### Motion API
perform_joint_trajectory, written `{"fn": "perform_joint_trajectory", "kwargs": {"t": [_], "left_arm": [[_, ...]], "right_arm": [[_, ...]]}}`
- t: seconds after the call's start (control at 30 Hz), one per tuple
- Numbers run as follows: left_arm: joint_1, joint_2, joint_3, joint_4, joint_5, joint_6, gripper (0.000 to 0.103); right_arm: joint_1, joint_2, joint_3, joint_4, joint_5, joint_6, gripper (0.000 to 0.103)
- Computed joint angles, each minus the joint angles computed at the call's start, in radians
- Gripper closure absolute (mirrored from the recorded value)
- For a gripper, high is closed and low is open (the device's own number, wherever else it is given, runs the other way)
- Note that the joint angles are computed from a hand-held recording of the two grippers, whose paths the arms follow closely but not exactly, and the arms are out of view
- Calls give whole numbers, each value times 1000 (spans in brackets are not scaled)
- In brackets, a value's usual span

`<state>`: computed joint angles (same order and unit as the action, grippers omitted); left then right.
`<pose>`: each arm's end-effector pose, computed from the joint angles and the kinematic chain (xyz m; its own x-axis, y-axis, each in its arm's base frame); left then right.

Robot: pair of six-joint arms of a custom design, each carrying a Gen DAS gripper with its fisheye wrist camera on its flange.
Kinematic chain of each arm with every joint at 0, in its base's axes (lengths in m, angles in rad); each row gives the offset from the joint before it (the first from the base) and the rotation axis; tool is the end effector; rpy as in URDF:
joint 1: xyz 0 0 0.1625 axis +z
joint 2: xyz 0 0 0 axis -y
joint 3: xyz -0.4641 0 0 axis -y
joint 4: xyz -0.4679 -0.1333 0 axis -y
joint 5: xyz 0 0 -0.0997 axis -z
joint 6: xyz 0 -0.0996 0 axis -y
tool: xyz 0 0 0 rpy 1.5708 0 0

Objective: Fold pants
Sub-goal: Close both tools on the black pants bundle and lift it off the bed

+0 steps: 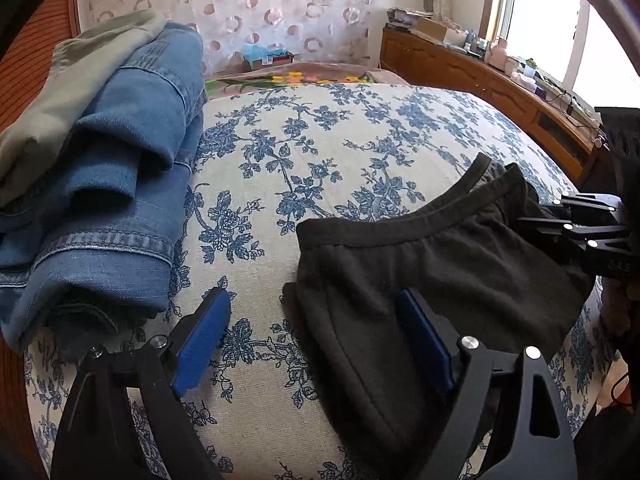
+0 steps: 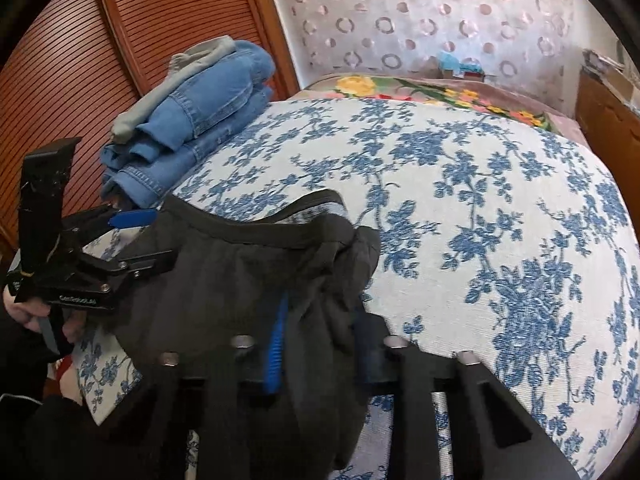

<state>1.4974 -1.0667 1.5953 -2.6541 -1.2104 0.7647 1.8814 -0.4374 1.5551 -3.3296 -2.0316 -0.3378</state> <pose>0.1121 -0.7723 0.3062 -0.6401 0.5028 -0.5809 0.7005 0.6925 -0.1725 0.3166 -0.6950 -0.0735 -0.8001 -0.2723 0.5344 -0.5407 0.7132 -0.4462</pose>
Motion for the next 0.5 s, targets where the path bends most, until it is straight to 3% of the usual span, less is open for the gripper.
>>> {"fn": "perform_joint_trajectory", "kwargs": {"t": [0.07,0.2,0.27,0.37,0.5], "left_arm": [[1,0,-2,5,-4,2,17],[11,-3,-27,61,-51,-36,17],[16,-3,-43,97,-83,-68,18],[18,0,-64,139,-98,-104,28],[17,2,-66,143,-101,-112,41]], "right_arm": [[1,-4,6,-14,0,-20,87],[-1,-18,28,-66,7,-39,89],[1,-13,23,-80,-24,-55,89],[5,6,3,-97,-74,-86,89],[3,20,-18,-84,-84,-85,89]]}}
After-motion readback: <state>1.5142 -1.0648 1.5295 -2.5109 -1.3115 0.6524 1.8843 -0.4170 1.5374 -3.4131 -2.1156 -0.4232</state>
